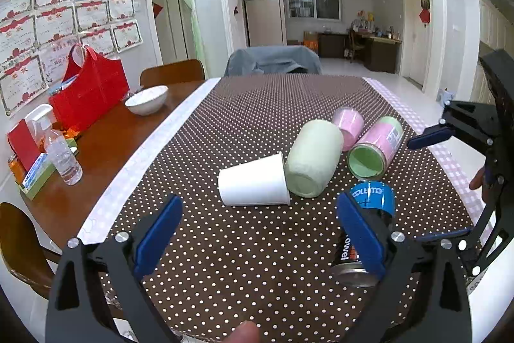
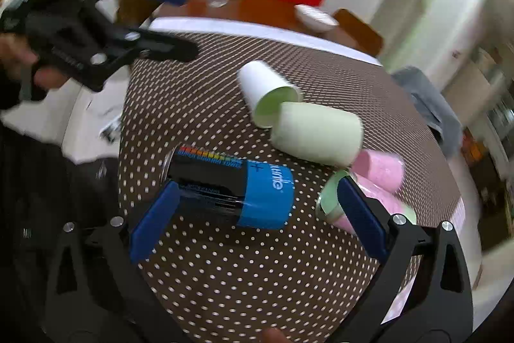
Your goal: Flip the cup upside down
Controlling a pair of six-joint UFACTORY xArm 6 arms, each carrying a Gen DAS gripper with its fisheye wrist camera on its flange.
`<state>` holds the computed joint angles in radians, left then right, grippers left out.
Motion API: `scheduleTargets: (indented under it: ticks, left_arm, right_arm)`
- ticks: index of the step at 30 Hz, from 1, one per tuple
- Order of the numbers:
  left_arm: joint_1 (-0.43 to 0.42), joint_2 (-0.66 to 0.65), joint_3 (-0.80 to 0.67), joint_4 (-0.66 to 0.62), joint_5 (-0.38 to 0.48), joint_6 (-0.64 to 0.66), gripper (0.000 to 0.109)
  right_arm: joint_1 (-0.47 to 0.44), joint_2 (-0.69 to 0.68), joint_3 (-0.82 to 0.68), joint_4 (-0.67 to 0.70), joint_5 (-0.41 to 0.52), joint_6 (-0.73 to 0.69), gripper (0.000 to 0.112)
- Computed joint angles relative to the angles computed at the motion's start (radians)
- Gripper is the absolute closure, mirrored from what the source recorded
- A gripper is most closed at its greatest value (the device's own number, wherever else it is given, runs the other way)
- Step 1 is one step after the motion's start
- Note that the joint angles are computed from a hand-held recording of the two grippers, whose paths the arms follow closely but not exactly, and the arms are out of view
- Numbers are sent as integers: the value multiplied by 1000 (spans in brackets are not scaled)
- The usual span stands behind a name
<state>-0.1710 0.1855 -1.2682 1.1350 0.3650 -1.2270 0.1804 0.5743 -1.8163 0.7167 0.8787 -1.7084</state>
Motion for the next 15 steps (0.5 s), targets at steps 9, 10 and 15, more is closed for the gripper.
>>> scheduleTargets:
  ticks: [9, 10, 15]
  left_arm:
    - [6, 70, -75, -161, 45, 140, 14]
    - [7, 73, -80, -170, 53, 147, 14]
    - [15, 96, -104, -233, 93, 197, 14]
  right_arm:
    - [22, 182, -321, -262, 261, -103, 26]
    - [28, 207, -363, -294, 287, -114, 27]
    - [65, 314, -549, -423, 397, -202, 28]
